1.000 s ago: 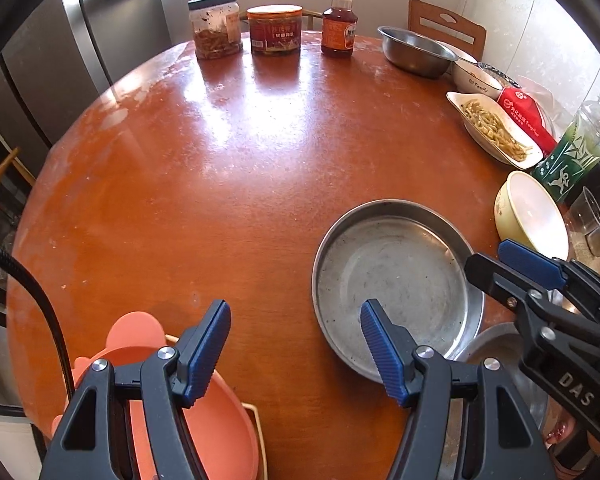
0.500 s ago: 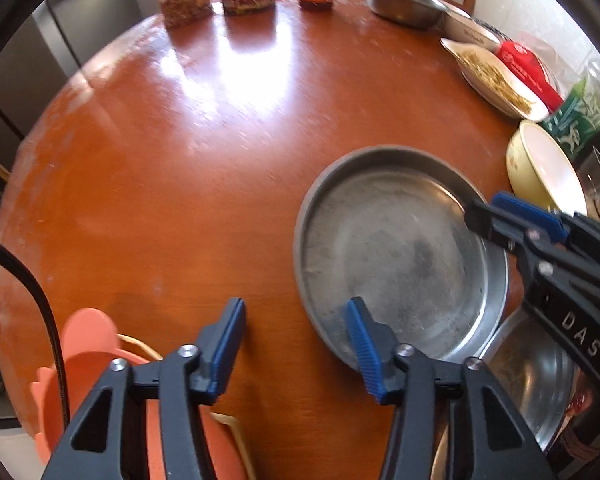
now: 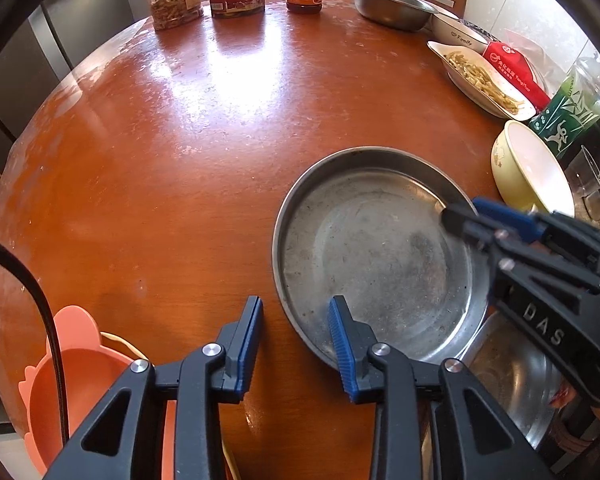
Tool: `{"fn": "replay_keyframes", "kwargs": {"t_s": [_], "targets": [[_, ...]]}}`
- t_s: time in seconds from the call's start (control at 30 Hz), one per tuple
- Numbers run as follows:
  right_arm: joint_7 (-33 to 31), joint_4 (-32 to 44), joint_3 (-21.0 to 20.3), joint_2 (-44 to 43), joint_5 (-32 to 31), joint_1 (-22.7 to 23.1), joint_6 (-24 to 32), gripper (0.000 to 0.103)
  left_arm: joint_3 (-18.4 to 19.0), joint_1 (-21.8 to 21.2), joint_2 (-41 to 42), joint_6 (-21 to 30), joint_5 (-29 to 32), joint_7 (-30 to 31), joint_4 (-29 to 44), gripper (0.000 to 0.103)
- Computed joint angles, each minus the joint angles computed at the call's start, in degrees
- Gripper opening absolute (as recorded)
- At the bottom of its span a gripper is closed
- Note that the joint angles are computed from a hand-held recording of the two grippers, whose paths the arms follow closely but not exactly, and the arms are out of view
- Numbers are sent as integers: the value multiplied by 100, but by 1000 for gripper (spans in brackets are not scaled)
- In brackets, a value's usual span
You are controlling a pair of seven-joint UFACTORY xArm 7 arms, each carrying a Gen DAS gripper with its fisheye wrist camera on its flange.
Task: Organize plates and bowls
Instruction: 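Close the left tool on the grey pan rim and lift it, then carry the grey pan with the left tool over the pink plate stack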
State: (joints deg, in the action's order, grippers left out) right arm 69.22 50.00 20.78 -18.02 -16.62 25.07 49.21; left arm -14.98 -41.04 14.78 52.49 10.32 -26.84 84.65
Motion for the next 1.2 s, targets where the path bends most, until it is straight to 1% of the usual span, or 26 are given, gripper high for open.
{"fn": "replay_keyframes", "kwargs": {"t_s": [0.03, 0.1, 0.17, 0.27, 0.37, 0.53, 0.6, 0.83, 1.07, 1.2], "targets": [[-36, -91, -62, -7, 133, 34, -181, 28, 4, 0, -4, -17, 5, -9, -11, 35], [-86, -117, -69, 25, 167, 43, -302, 27, 2, 20, -18, -69, -24, 7, -42, 35], [-68, -206, -85, -16, 217, 47, -602, 28, 25, 20, -37, -61, 9, -65, -62, 33], [41, -89, 48, -14, -31, -29, -528, 27, 28, 106, -139, -188, -117, -94, -173, 31], [170, -162, 53, -128, -63, -48, -782, 27, 32, 184, -340, -407, -147, -197, -361, 30], [215, 35, 197, -119, -339, -106, -750, 27, -9, 305, -749, -602, -114, -344, -657, 30], [240, 93, 228, -125, -408, -111, -779, 27, -29, 388, -946, -702, -201, -360, -798, 30], [295, 506, 372, 48, -685, -81, -863, 27, -91, 629, -1511, -827, -67, -569, -1155, 30], [307, 1130, 477, 473, -1019, 96, -770, 27, -140, 915, -2186, -928, -144, -607, -1723, 30], [361, 1424, 455, 733, -1217, 270, -759, 27, -168, 1092, -2596, -1005, -202, -613, -2081, 30]]}}
